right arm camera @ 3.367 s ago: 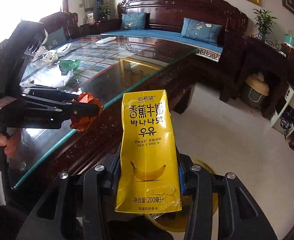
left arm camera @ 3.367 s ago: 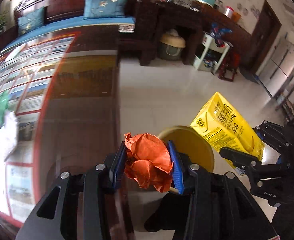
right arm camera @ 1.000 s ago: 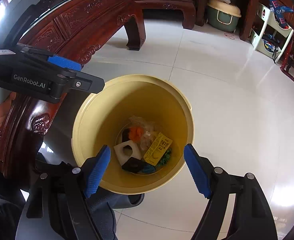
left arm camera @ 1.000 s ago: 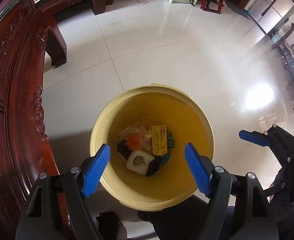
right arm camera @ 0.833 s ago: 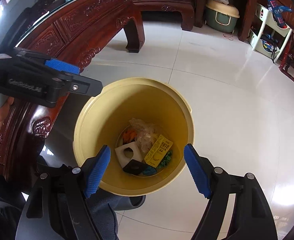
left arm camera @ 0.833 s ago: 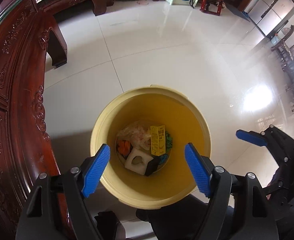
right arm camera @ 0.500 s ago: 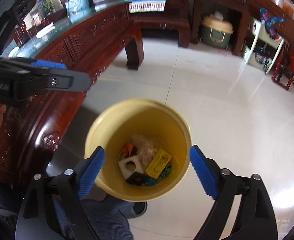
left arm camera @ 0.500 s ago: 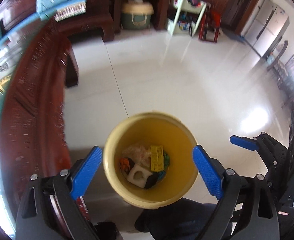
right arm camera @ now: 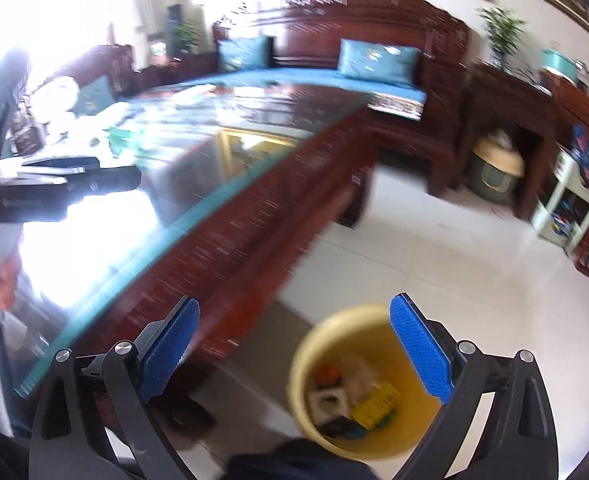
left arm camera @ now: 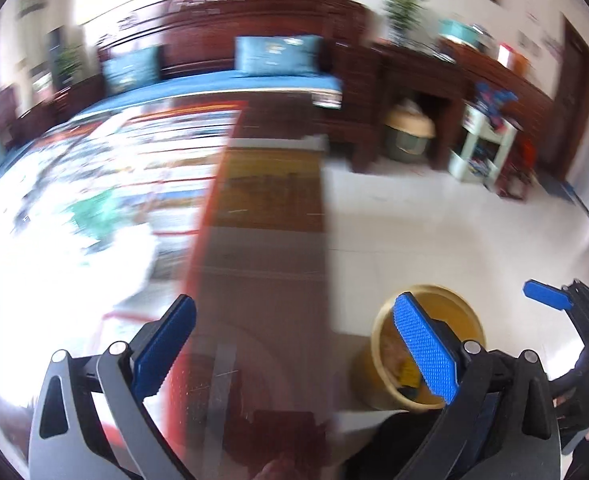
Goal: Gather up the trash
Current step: 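Move both open tools back over the table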
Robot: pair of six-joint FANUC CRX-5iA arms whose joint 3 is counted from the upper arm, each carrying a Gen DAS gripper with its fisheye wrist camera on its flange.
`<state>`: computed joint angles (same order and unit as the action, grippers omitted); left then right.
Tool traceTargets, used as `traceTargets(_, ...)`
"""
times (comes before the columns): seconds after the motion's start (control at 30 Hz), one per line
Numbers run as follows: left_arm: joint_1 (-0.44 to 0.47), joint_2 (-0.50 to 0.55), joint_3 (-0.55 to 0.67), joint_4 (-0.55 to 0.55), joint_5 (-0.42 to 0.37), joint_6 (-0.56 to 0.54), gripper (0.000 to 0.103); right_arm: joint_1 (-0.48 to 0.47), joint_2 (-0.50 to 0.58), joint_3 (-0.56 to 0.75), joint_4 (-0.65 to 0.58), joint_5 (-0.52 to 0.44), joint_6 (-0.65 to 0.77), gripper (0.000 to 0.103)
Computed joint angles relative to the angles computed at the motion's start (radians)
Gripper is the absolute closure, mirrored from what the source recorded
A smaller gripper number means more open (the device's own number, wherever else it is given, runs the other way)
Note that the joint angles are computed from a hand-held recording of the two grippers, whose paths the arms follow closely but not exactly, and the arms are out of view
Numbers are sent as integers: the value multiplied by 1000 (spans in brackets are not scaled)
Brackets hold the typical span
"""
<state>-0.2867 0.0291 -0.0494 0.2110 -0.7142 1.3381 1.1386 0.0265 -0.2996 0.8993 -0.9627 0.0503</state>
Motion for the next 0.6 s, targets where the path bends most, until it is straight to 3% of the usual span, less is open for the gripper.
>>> traceTargets(0.17, 120, -58, -45, -19, -6, 67, 4, -29, 131, 169, -15, 126, 76, 12)
traceTargets(0.23, 169, -73, -69, 17, -5, 42, 4, -32, 193, 259, -54, 142, 143, 12)
traceTargets(0.6, 311, -60, -79, 59, 34, -9, 4, -54, 442, 649, -202, 130, 413, 12)
